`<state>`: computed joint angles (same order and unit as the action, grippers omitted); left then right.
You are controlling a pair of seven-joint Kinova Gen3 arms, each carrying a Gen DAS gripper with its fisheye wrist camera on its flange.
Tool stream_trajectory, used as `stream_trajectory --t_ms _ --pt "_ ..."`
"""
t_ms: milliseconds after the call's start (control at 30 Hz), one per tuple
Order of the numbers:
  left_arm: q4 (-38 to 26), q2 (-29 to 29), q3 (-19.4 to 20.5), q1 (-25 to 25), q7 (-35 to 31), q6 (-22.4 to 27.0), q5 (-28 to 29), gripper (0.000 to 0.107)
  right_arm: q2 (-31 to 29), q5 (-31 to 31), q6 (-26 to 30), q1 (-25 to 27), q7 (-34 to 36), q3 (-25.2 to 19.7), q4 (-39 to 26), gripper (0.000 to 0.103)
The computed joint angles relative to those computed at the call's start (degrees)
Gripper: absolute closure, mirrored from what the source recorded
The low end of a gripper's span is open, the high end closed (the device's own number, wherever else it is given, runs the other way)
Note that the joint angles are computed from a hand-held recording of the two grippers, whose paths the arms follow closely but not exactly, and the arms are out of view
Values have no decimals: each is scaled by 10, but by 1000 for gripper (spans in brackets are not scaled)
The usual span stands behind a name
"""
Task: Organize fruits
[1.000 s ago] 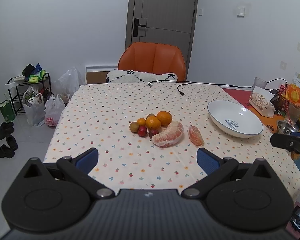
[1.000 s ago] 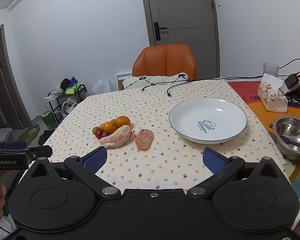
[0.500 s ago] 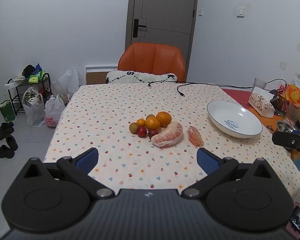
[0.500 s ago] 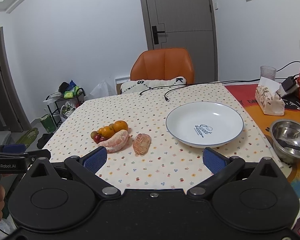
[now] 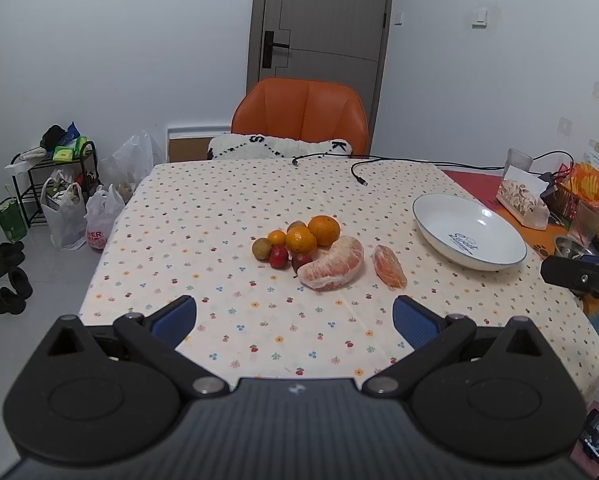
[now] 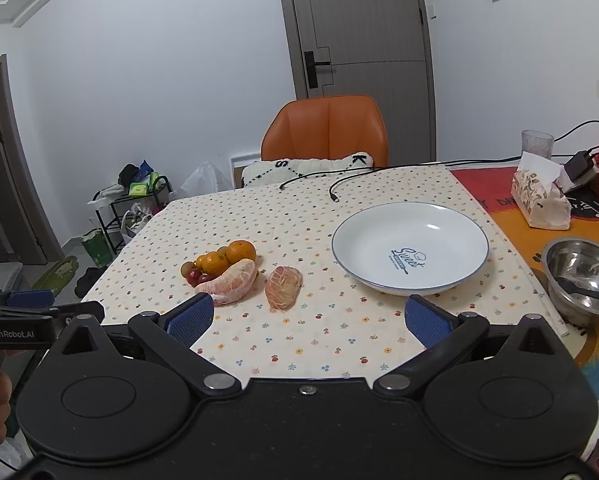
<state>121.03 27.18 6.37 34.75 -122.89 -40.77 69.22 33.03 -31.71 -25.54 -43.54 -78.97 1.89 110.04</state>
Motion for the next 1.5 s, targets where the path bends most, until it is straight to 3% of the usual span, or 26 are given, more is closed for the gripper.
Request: stream_trajectory --t_ms 267,567,1000,1167,1500 --pt "-20 25 -8 -16 31 20 -34 4 20 12 9 13 -7 -2 -21 0" --pt "-51 51 -29 -35 62 66 -81 4 46 8 50 6 -14 31 -61 0" --pt "-82 78 -63 -40 118 101 -147 6 77 84 77 41 -65 18 -102 0" --pt "-96 90 -76 -40 132 114 -162 7 88 124 86 69 -93 -8 -119 0" --pt "-129 114 -95 -46 150 150 -189 24 120 205 108 111 -139 -51 -162 1"
